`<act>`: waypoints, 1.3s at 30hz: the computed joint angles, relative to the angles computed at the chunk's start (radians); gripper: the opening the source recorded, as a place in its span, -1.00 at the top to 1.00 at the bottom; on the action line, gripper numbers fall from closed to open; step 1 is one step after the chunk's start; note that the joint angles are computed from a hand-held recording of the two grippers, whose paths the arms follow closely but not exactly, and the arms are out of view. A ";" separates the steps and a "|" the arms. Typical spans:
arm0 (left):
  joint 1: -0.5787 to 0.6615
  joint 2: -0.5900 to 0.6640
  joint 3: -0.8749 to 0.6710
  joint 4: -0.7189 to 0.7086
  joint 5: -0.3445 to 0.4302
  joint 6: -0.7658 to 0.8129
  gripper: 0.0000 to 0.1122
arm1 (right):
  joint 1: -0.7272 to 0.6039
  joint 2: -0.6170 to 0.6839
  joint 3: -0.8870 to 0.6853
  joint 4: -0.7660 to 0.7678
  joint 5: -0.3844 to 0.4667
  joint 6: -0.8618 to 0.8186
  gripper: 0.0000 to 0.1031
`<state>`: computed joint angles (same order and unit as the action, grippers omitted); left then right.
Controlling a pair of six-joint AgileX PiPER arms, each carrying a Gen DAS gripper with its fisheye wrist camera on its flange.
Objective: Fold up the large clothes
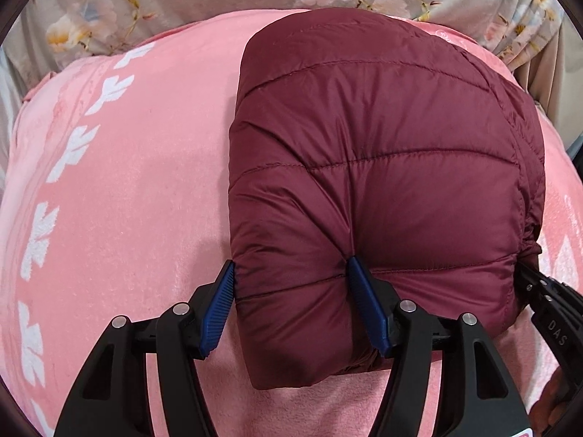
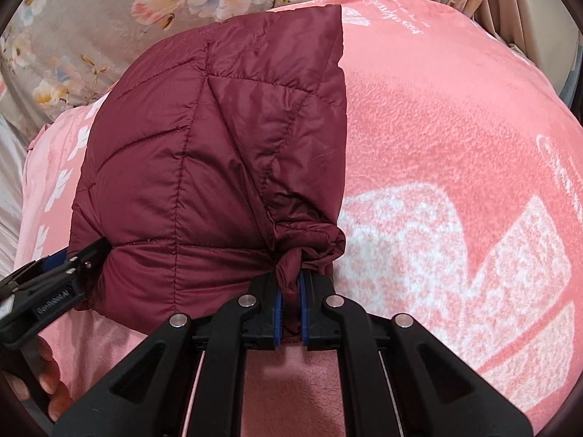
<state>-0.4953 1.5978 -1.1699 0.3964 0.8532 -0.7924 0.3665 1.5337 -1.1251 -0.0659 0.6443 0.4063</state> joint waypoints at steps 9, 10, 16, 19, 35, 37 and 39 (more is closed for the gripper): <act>-0.005 0.001 0.002 0.017 0.004 -0.016 -0.11 | -0.004 0.015 -0.026 0.018 0.015 -0.019 0.88; -0.008 0.003 -0.004 0.011 0.009 -0.021 -0.11 | -0.009 0.013 -0.029 0.031 0.020 -0.030 0.88; 0.064 -0.039 -0.023 -0.131 0.032 0.089 -0.10 | -0.013 -0.031 -0.029 0.035 0.083 -0.027 0.78; 0.110 -0.074 -0.048 -0.199 0.067 0.153 -0.06 | -0.025 -0.066 -0.032 0.039 0.123 -0.027 0.69; 0.259 0.193 -0.610 -0.245 0.199 0.299 -0.03 | -0.087 0.128 -0.514 0.026 0.262 -0.052 0.51; 0.266 0.254 -0.689 -0.281 0.217 0.324 -0.02 | -0.117 0.183 -0.598 0.063 0.273 -0.048 0.41; 0.262 0.318 -0.768 -0.285 0.236 0.333 -0.02 | -0.130 0.250 -0.688 0.083 0.294 -0.038 0.31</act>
